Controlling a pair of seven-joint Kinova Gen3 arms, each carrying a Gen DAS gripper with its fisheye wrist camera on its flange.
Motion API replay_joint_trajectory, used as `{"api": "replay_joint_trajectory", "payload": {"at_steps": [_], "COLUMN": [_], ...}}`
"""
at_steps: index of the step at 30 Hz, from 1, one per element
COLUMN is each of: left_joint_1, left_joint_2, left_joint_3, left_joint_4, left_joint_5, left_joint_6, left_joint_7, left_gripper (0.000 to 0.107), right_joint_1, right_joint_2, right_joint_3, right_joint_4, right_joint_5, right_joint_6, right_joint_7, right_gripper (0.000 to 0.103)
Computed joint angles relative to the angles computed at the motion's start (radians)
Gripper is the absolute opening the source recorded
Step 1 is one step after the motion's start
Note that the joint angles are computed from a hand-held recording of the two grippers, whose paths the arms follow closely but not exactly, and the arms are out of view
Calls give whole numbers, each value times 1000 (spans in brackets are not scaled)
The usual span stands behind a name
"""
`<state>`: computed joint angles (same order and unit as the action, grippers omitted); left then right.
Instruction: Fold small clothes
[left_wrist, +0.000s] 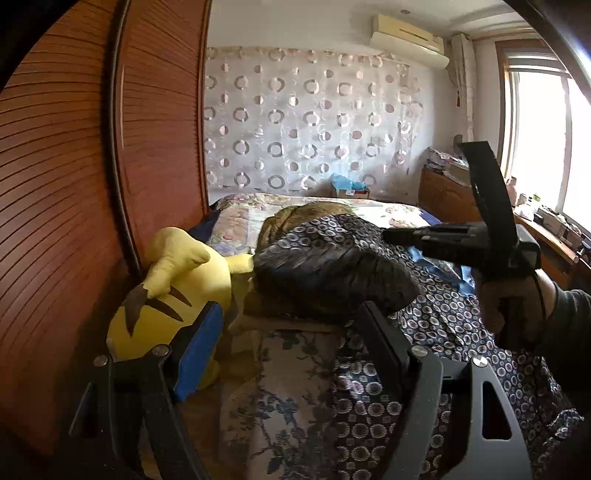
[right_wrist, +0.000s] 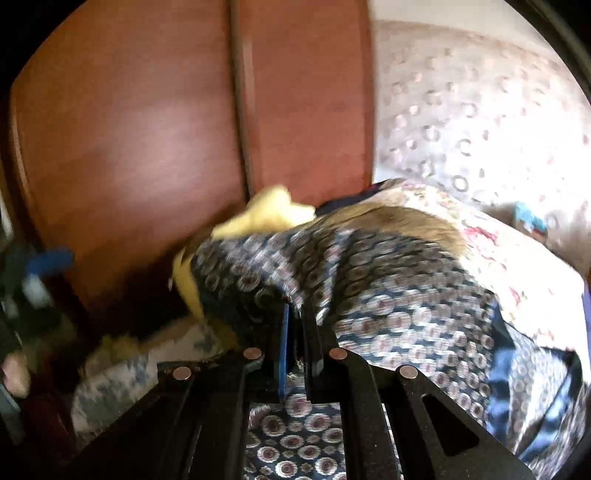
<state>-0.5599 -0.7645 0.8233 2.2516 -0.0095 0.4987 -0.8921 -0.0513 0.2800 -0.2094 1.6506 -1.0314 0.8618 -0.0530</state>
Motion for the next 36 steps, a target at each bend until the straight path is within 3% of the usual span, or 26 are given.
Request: {"api": "replay_joint_trajectory", "payload": {"at_steps": [2, 6, 10, 12, 14, 20, 27, 28, 29, 30, 36], "left_joint_1": [-9, -34, -26, -21, -17, 3, 14, 16, 18, 17, 6], "left_joint_2": [11, 29, 20, 19, 14, 4, 10, 11, 10, 11, 23], "left_joint_3": [18, 53, 45, 37, 33, 7, -6, -8, -7, -7, 11], "left_joint_4": [-4, -15, -11, -5, -3, 27, 43, 43, 43, 42, 40], "left_joint_5": [3, 8, 13, 13, 16, 22, 18, 16, 15, 14, 11], "left_joint_6": [-6, -15, -16, -15, -8, 0, -4, -5, -6, -6, -18], "left_joint_7": [-1, -1, -1, -4, -2, 6, 16, 16, 18, 19, 23], "left_gripper": [76, 76, 76, 76, 76, 76, 76, 76, 76, 76, 76], "right_joint_1": [-18, 12, 39, 47, 51, -53, -223, -232, -238, -240, -99], "right_joint_2": [-25, -37, -31, -13, 9, 50, 67, 66, 67, 70, 91], "right_joint_3": [42, 46, 27, 22, 2, -18, -27, -36, -44, -55, -143], "right_joint_4": [31, 57, 48, 18, -8, -46, -58, -52, -47, -41, -43], "right_joint_5": [-25, -3, 10, 13, 20, 110, 349, 380, 404, 415, 264], "right_joint_6": [-64, -125, -66, 1, 62, 103, -74, -106, -133, -158, -156], "right_joint_7": [-4, -45, -11, 5, 25, 7, -130, -143, -147, -151, -38], "right_gripper": [6, 6, 8, 22, 45, 47, 47, 38, 16, 5, 0]}}
